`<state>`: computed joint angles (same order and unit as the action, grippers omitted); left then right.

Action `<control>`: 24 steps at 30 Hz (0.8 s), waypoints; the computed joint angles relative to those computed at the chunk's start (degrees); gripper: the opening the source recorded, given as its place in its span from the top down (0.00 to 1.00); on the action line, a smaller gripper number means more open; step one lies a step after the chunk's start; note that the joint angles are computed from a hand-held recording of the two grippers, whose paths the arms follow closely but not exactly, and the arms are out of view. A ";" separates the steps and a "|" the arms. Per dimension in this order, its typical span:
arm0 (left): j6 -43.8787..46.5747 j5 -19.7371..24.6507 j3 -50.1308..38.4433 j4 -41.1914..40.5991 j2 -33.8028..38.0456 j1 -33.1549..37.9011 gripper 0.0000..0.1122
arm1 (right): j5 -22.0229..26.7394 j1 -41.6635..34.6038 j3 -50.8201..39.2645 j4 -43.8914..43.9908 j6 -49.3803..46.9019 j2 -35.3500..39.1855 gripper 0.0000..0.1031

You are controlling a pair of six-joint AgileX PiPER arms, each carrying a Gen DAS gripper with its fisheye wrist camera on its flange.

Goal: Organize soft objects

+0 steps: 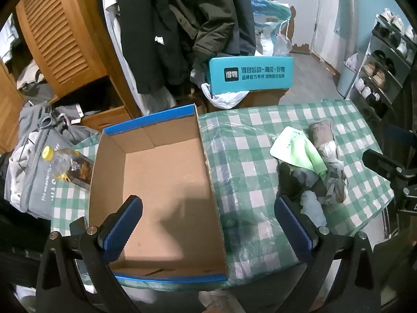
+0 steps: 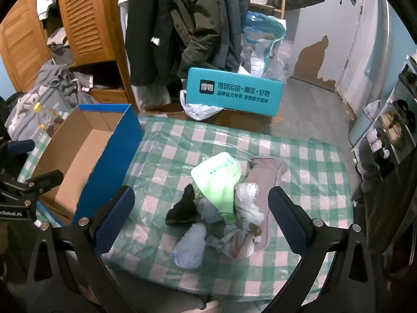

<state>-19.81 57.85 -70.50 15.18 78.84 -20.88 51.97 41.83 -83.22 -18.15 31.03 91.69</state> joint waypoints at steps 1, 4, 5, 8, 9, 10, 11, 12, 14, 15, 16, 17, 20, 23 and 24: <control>0.13 -0.09 0.02 -0.26 -0.04 0.09 0.09 | -0.15 -0.01 0.08 -0.07 0.14 -0.05 0.02; 0.35 0.04 -0.12 -0.53 0.08 0.14 0.09 | -0.02 -0.13 -0.02 0.33 -0.17 -0.04 0.02; 0.35 0.01 -0.12 -0.50 0.11 0.07 0.09 | -0.07 -0.14 0.00 0.36 -0.20 -0.06 0.02; 0.06 0.14 -0.21 0.02 0.34 -0.45 0.09 | -0.03 -0.24 0.01 0.38 -0.28 -0.06 0.02; 0.76 -0.01 -0.09 -0.87 0.02 0.34 0.09 | -0.06 -0.27 0.05 0.40 -0.30 -0.08 0.02; 0.92 0.06 -0.11 -0.86 0.06 0.34 0.09 | 0.04 -0.25 -0.04 0.45 -0.28 -0.03 0.02; 1.09 0.12 -0.13 -0.82 0.09 0.32 0.09 | 0.04 -0.24 -0.06 0.47 -0.28 -0.01 0.02; 1.34 0.12 -0.10 -0.84 0.06 0.30 0.09 | 0.04 -0.22 -0.08 0.49 -0.28 0.01 0.02; 1.19 -0.30 0.16 -0.58 0.22 0.06 0.09 | -0.02 -0.16 -0.07 0.51 -0.31 0.03 0.02; 0.62 -0.31 0.19 -0.24 0.23 -0.08 0.09 | -0.01 -0.12 -0.10 0.50 -0.34 0.07 0.02; 0.83 -0.24 0.10 -0.36 0.24 0.00 0.09 | -0.01 -0.09 -0.13 0.51 -0.38 0.12 0.02; 1.11 -0.23 0.06 -0.53 0.24 0.11 0.09 | 0.00 -0.17 -0.03 0.43 -0.19 0.01 0.02; 0.86 -0.26 0.12 -0.34 0.21 -0.02 0.09 | 0.02 -0.12 -0.02 0.36 -0.14 0.02 0.02; 0.88 -0.38 0.27 -0.36 0.12 -0.05 0.09 | 0.03 -0.10 -0.02 0.28 -0.05 0.04 0.02; 0.56 -0.38 0.39 -0.10 0.10 -0.34 0.09 | 0.03 -0.10 -0.02 0.28 -0.05 0.04 0.02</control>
<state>-19.25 57.48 -70.11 15.08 78.94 -21.22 52.00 41.73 -83.24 -17.87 30.98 91.72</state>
